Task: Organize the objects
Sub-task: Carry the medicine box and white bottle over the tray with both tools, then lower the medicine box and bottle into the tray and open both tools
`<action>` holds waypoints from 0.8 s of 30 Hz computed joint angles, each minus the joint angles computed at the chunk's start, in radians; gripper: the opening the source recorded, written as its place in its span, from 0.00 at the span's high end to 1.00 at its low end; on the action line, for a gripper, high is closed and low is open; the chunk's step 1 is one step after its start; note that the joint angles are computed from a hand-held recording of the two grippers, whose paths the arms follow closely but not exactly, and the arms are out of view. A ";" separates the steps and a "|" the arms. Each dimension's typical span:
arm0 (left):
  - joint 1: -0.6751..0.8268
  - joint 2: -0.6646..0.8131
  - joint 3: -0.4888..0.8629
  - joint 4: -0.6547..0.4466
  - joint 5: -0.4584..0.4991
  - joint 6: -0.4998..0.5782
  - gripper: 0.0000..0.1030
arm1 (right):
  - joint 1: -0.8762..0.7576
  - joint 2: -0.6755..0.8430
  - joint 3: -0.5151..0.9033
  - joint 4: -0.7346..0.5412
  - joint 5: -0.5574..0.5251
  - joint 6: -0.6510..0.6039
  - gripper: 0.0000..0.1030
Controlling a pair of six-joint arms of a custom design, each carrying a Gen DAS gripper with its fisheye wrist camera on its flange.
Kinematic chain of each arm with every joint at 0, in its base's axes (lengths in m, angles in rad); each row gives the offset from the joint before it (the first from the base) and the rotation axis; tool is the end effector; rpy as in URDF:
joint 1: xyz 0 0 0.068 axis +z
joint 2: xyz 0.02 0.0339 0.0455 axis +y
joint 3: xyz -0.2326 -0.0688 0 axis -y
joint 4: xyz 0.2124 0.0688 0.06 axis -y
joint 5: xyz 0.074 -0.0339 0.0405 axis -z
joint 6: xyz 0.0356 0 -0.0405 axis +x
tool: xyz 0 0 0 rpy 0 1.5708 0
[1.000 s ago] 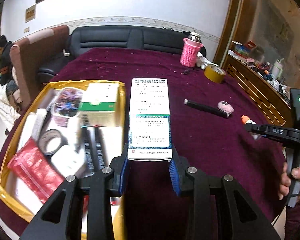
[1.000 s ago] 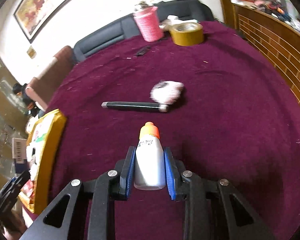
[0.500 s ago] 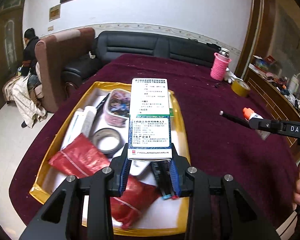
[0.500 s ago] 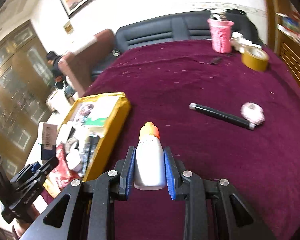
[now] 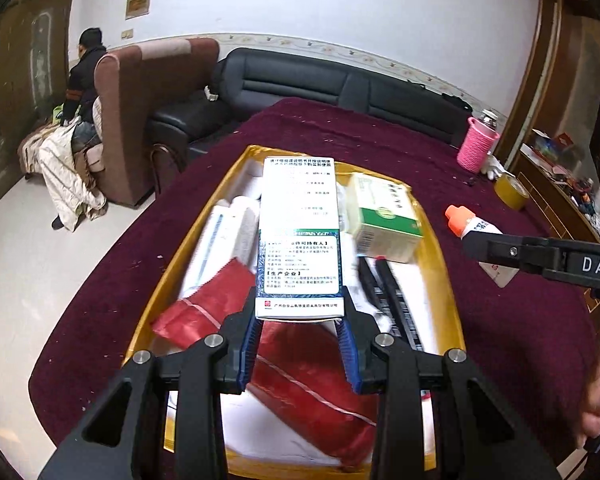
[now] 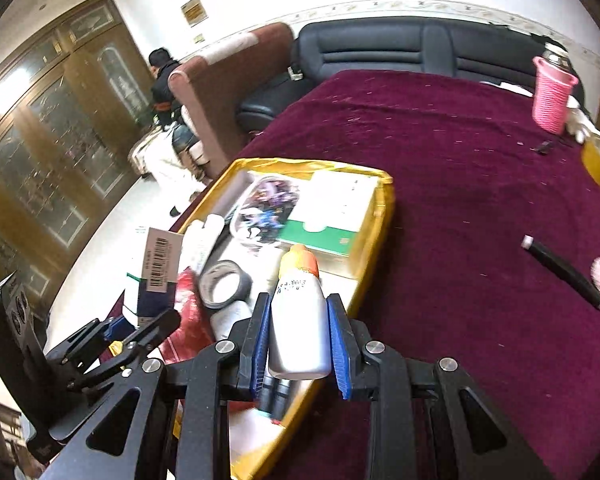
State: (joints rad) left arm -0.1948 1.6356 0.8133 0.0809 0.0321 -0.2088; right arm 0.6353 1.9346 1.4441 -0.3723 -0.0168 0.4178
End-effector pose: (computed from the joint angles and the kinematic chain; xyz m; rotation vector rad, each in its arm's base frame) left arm 0.2984 -0.0600 0.1568 0.0002 2.3240 -0.2416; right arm 0.3133 0.2317 0.2005 -0.2785 2.4795 0.4815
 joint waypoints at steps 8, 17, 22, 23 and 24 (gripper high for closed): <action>0.120 0.053 0.046 -0.017 0.061 0.038 0.67 | 0.023 0.182 0.229 -0.079 -0.020 -0.001 0.70; 0.196 0.174 0.254 -0.154 0.178 0.109 0.67 | 0.034 0.406 0.508 -0.186 -0.071 0.005 0.70; 0.188 0.308 0.498 -0.299 0.175 0.180 0.67 | 0.040 0.516 0.670 -0.254 -0.082 -0.012 0.70; 0.181 0.345 0.559 -0.332 0.162 0.190 0.67 | 0.041 0.538 0.698 -0.263 -0.092 -0.011 0.70; 0.174 0.400 0.640 -0.378 0.147 0.201 0.67 | 0.041 0.552 0.713 -0.267 -0.095 -0.010 0.70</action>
